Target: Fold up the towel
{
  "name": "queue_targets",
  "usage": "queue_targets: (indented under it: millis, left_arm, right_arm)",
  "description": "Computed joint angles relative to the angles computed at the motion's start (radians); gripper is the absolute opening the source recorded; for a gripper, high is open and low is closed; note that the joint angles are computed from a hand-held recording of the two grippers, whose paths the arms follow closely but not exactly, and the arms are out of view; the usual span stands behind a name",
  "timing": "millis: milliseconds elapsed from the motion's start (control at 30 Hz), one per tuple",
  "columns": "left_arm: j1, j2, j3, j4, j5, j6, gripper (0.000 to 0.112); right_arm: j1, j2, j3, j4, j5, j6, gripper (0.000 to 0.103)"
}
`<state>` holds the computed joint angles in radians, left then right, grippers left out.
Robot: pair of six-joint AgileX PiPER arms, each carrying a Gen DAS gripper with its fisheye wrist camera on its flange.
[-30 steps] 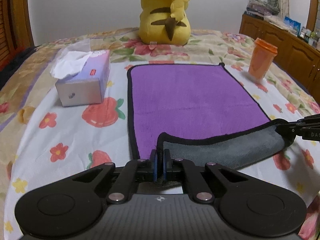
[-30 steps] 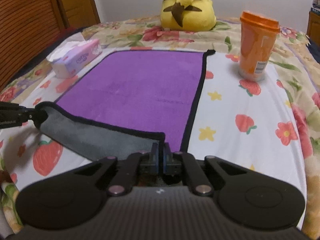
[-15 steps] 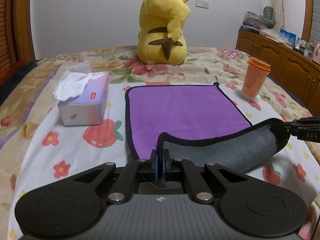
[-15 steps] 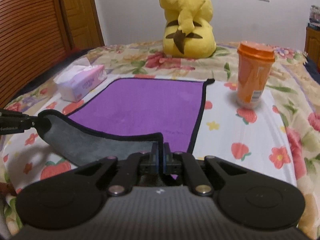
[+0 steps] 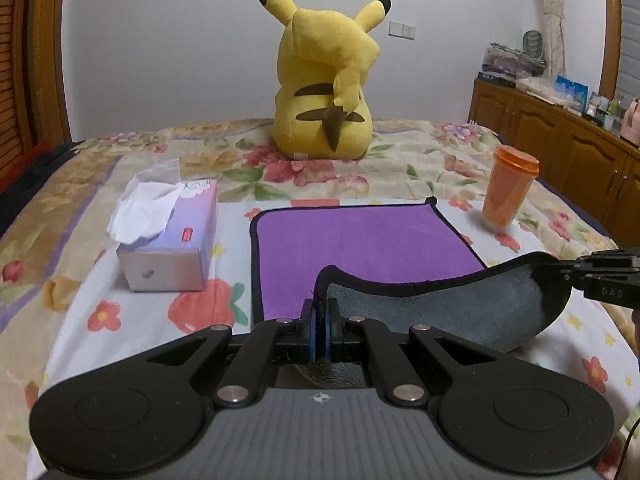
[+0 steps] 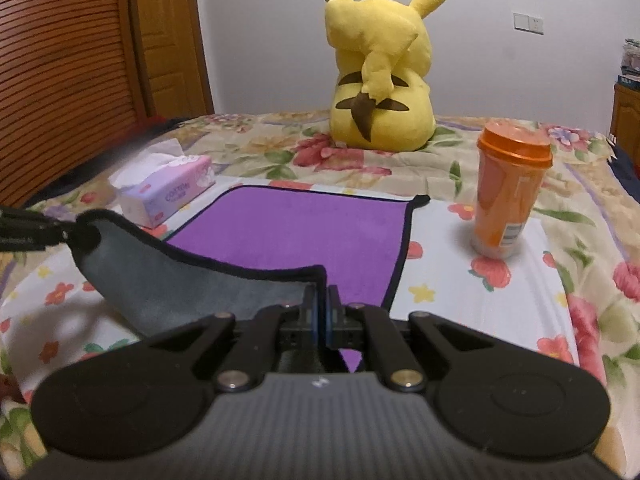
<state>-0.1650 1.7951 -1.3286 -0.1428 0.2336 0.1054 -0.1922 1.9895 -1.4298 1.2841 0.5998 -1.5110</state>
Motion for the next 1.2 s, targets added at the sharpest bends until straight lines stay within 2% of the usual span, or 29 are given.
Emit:
queue_targets:
  millis: [633, 800, 1200]
  left_arm:
    - [0.017, 0.067, -0.130, -0.050, 0.050, 0.078, 0.007]
    - [0.024, 0.072, -0.141, -0.077, 0.057, 0.108, 0.007]
    - [0.014, 0.138, -0.248, -0.035, 0.081, 0.077, 0.007]
  right_arm:
    - [0.022, 0.061, -0.095, -0.007, -0.056, -0.004, 0.004]
    - [0.024, 0.077, -0.128, -0.009, -0.050, 0.001, 0.004]
    - [0.035, 0.113, -0.215, -0.044, -0.042, 0.028, 0.004]
